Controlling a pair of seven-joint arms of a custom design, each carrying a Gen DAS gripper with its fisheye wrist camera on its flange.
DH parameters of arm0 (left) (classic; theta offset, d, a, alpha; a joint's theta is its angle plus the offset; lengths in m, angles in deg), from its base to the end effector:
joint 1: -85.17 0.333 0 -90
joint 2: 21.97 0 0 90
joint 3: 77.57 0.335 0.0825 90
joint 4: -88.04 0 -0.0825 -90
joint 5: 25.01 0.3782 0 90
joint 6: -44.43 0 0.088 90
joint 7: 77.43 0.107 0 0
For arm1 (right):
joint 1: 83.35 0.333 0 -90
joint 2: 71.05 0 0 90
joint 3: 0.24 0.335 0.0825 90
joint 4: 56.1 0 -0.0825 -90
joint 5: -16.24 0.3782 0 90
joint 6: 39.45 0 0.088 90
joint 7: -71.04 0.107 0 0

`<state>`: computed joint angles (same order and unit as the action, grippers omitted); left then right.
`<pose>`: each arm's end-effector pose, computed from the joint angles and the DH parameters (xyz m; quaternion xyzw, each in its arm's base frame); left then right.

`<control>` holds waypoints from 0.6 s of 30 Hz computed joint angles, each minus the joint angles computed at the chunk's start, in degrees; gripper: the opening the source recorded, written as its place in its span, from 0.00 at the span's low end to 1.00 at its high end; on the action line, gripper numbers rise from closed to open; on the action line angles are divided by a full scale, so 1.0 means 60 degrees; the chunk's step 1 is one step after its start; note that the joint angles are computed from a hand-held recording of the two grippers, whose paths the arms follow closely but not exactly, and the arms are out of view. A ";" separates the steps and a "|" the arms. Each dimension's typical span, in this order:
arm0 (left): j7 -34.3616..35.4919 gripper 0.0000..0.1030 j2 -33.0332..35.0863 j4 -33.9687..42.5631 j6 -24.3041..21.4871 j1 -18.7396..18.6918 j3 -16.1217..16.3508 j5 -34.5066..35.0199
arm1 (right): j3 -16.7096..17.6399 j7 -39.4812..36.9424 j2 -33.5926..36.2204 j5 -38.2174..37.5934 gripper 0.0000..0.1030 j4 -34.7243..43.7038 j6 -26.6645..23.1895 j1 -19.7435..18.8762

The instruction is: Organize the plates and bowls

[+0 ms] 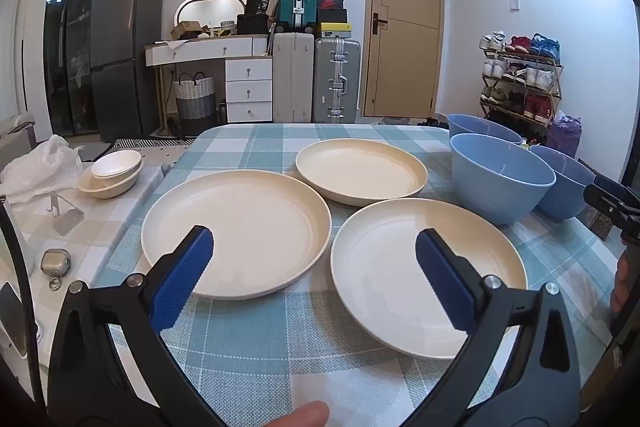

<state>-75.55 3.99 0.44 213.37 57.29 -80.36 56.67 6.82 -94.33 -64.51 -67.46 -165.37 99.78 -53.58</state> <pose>0.5862 -0.4156 0.4842 -0.5069 0.6735 -0.4452 0.3020 0.5006 0.3673 0.5059 -0.5383 0.6415 -0.4054 0.3665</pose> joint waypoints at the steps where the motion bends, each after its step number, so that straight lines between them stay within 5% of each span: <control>1: -0.0109 0.98 0.0006 0.0005 0.0051 0.0005 0.0010 0.0015 | -0.0006 -0.0023 -0.0001 -0.0010 1.00 -0.0004 0.0059 -0.0010; 18: -0.0159 0.98 0.0004 0.0020 0.0003 -0.0011 0.0014 0.0148 | -0.0037 -0.0075 0.0084 0.0044 1.00 0.0099 0.0074 0.0011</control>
